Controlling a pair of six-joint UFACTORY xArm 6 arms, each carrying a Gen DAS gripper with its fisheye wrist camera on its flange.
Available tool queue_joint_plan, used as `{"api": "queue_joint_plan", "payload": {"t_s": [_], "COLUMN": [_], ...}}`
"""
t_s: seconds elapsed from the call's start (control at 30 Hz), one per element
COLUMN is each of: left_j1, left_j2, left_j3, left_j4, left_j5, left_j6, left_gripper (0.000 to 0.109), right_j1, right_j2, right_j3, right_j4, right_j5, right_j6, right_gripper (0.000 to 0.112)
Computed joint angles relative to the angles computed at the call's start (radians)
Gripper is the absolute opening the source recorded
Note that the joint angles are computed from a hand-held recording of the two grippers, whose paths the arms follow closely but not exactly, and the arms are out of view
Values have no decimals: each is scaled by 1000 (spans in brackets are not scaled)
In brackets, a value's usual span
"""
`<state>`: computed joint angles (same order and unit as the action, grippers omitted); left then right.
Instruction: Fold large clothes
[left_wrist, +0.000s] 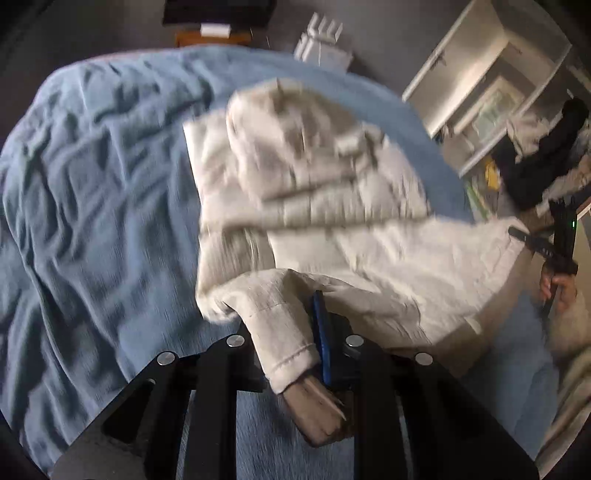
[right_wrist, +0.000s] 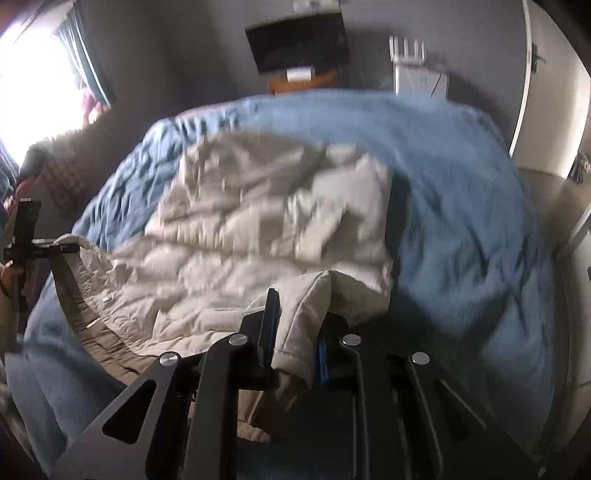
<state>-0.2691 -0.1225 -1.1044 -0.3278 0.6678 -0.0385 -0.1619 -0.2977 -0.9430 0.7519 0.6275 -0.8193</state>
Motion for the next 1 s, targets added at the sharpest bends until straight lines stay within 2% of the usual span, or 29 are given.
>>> {"api": "queue_joint_plan", "payload": {"t_s": [0.23, 0.33, 0.47, 0.53, 0.67, 0.8, 0.9, 1.0], "left_j1": [15, 23, 39, 48, 70, 78, 84, 96], "left_j2": [108, 175, 287, 330, 439, 545, 654, 789], "left_j3": [-124, -186, -287, -327, -443, -573, -716, -908], "left_j4": [128, 266, 468, 519, 642, 703, 669, 558], "left_j5": [-141, -198, -260, -276, -277, -247, -199, -109], "left_j6": [-102, -195, -358, -413, -512, -540, -509, -446], "left_gripper": [18, 18, 18, 18, 18, 18, 18, 19], "right_j1": [22, 37, 75, 86, 108, 102, 88, 77], "right_j2": [144, 207, 325, 377, 506, 656, 791, 947], "right_j3": [-155, -213, -310, -358, -480, -646, -811, -1019], "right_j4": [133, 156, 186, 176, 87, -79, -231, -432], "right_j5": [-128, -193, -328, -366, -448, -453, -414, -341], "right_j6": [-14, -16, -28, -15, 47, 213, 380, 581], "right_gripper": [14, 14, 14, 14, 14, 14, 14, 14]}}
